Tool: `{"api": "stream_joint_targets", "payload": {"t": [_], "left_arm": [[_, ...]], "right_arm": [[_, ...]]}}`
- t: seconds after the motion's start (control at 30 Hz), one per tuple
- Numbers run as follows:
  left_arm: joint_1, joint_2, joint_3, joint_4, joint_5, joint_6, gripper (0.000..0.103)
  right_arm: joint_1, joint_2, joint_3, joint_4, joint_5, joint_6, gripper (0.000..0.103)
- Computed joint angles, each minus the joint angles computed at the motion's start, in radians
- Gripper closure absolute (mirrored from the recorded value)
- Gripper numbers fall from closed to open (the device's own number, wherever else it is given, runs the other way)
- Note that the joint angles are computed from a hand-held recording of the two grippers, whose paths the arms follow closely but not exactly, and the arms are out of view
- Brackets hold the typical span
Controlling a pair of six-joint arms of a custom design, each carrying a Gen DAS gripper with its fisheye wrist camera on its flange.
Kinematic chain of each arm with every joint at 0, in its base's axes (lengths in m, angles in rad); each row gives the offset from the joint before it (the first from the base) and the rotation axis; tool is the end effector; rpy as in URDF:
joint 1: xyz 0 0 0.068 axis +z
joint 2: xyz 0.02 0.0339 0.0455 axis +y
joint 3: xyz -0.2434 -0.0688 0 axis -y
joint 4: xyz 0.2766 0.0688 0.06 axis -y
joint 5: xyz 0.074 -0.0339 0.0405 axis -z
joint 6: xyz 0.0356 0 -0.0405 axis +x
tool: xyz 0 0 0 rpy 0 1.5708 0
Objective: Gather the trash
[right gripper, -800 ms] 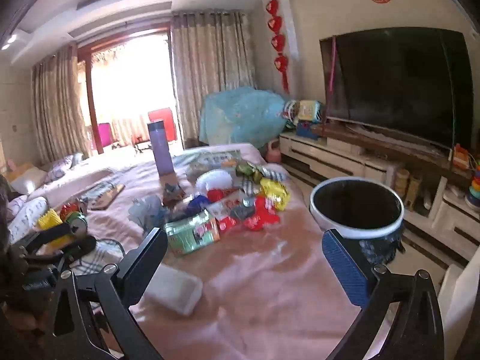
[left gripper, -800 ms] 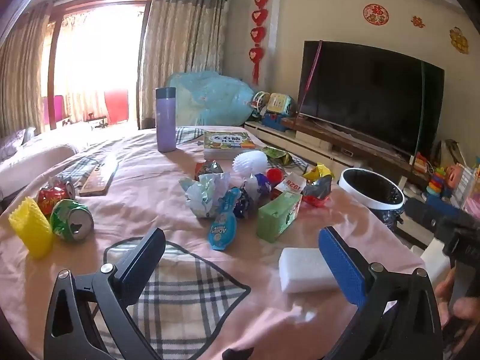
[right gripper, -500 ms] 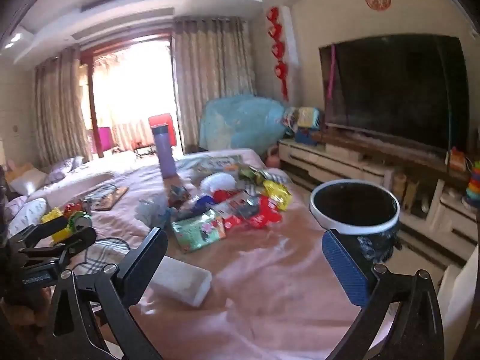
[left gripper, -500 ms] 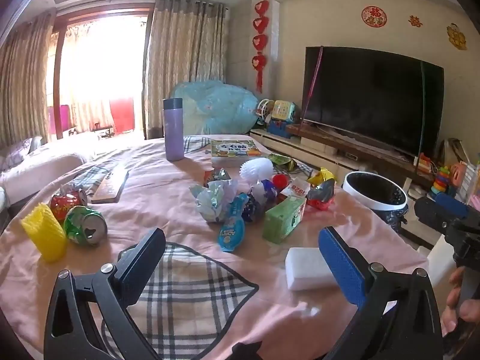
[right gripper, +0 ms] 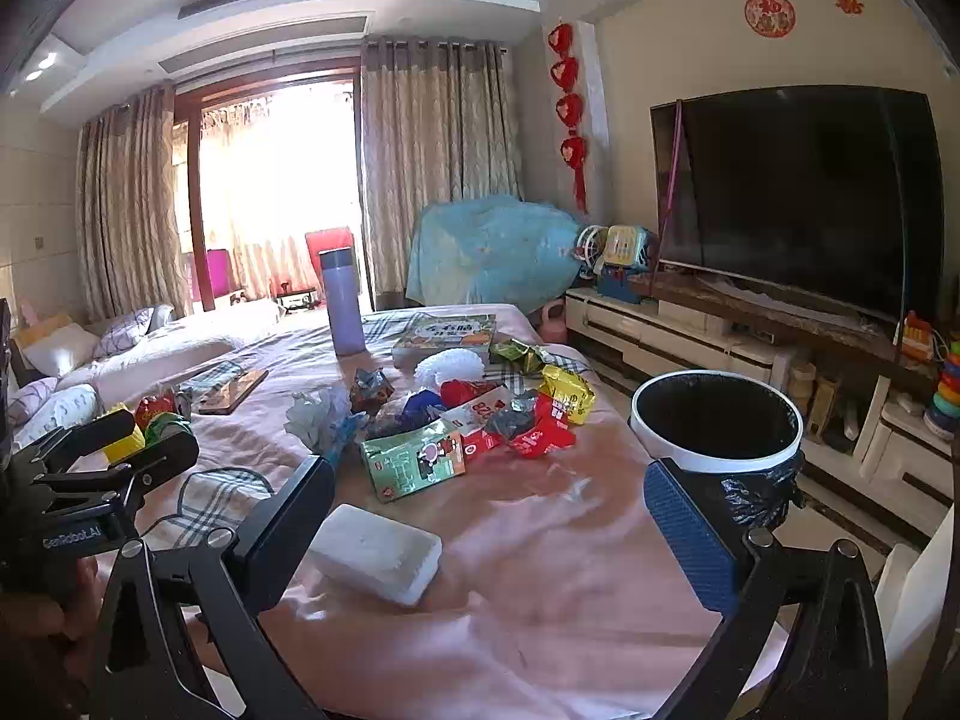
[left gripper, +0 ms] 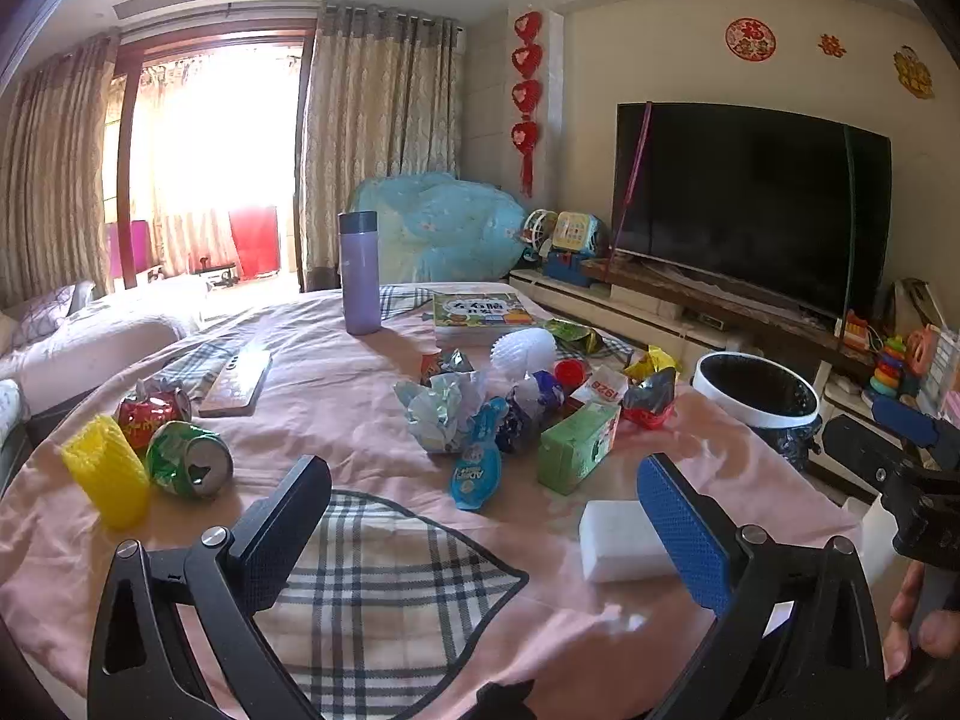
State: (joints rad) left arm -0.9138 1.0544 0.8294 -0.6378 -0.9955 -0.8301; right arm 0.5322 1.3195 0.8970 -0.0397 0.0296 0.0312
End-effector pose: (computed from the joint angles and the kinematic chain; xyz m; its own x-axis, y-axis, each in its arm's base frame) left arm 0.1724 -0.1746 0.2510 -0.3851 -0.1582 -0.9092 -0.2766 0.9597 -0.0498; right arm 0.2887 0.1688 0.2417 -0.3992 -0.1989 -0.8950 -0.4722 0.8814 0.0147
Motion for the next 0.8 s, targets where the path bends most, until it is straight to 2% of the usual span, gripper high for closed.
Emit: {"api": "stream_joint_targets", "payload": {"t": [0.4, 0.43, 0.8], "left_arm": [[0.041, 0.001, -0.001, 0.040, 0.028, 0.048, 0.001], [-0.003, 0.005, -0.005, 0.007, -0.010, -0.002, 0.001], [0.002, 0.012, 0.001, 0.012, -0.007, 0.005, 0.001]], "right_arm": [[-0.009, -0.013, -0.007, 0.001, -0.027, 0.001, 0.000], [-0.012, -0.013, -0.009, 0.004, -0.031, 0.000, 0.000], [-0.013, -0.026, -0.020, 0.013, -0.038, 0.004, 0.000]]}}
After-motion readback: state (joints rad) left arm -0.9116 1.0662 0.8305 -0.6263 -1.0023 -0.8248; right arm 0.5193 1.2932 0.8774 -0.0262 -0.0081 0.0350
